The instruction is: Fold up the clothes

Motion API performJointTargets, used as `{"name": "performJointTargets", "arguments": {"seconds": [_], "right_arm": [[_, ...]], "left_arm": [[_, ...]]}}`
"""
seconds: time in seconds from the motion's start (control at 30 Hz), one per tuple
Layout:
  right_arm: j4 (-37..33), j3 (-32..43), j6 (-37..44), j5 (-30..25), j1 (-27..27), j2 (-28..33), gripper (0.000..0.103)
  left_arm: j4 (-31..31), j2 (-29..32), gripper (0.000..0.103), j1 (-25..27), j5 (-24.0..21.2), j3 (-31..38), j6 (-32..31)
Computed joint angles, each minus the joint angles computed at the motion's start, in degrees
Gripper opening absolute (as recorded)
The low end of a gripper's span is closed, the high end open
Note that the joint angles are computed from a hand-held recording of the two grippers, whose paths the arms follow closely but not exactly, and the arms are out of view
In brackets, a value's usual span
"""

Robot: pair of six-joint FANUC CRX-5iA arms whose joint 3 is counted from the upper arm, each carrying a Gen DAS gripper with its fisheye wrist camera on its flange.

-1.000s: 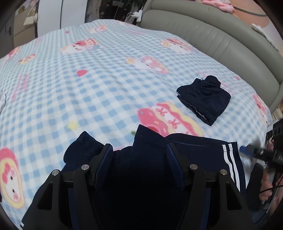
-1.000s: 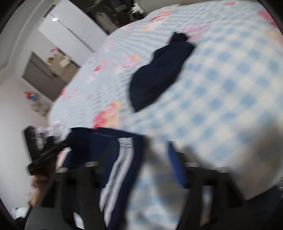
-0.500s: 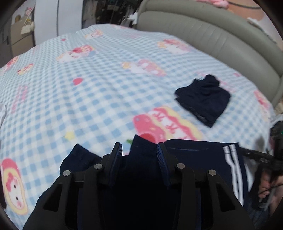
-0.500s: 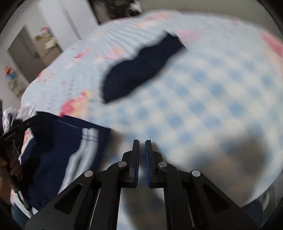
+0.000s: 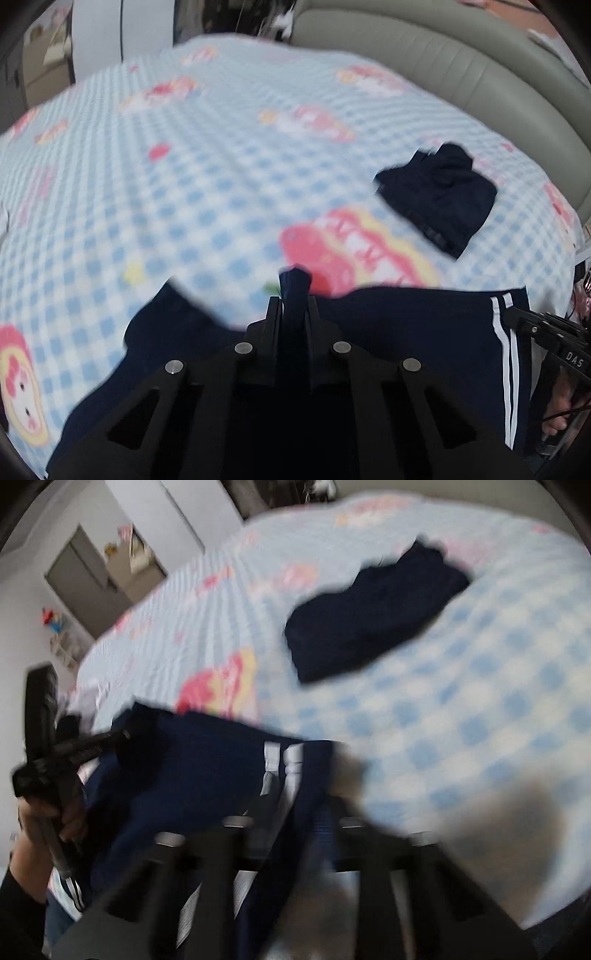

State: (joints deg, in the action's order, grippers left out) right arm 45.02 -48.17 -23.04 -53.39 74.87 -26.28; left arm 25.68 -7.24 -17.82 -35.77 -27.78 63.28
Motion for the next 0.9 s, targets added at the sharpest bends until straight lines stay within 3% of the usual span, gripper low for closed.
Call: {"name": "performJointTargets", "arguments": {"seconds": [0.1,0.27,0.33,0.37,0.43,0.5,0.6,0.67,0.73,0.9], "right_arm": [[1.4,-0.5,-3.1,-5.4,2.7,-0.4,0.005],[-2.5,0.1,-1.0,-11.1,5.3,0.9,0.009],[-4.0,0.0,0.0,-10.6,4.9,0.0,0.017],[-3.9,-0.7,-1.1,-10.2,5.0,-1.6,0.026],[-0.8,-3.8,-6.6,-8.3,5.8,-7.5,0.035],[2.3,-4.9,-7.9,-6.5,6.0,-10.9,0.035],[3.7,-2.5,-2.7,-6.6,7.1,-11.9,0.036],[3.9,-0.7,-0.3,-5.2,7.6,-10.5,0.045],[3.4,0.5,0.9,-2.5,7.5,-8.2,0.046],[-2.5,2.7,1.1,4.3,9.4,-1.4,0.047]], "left_arm": [[-2.3,2.6,0.012,-1.5,0.1,2.9,2.8],[-17.3,10.9,0.024,-4.9,-10.1,14.1,15.3],[-17.0,8.0,0.028,-4.9,-8.3,12.4,16.0],[-16.4,5.4,0.034,-4.7,-6.7,10.5,16.3],[-12.8,-0.8,0.041,-3.9,-3.9,5.6,13.5],[-10.5,-6.1,0.045,-3.3,-3.6,2.2,10.5],[-10.2,-10.8,0.055,-3.0,-5.3,-0.5,10.3],[-8.1,-13.6,0.059,-2.2,-5.2,-3.7,9.9],[-5.8,-15.6,0.059,-0.9,-4.7,-7.2,10.1],[-11.9,-18.9,0.059,-0.6,-10.0,-9.3,15.9]]}}
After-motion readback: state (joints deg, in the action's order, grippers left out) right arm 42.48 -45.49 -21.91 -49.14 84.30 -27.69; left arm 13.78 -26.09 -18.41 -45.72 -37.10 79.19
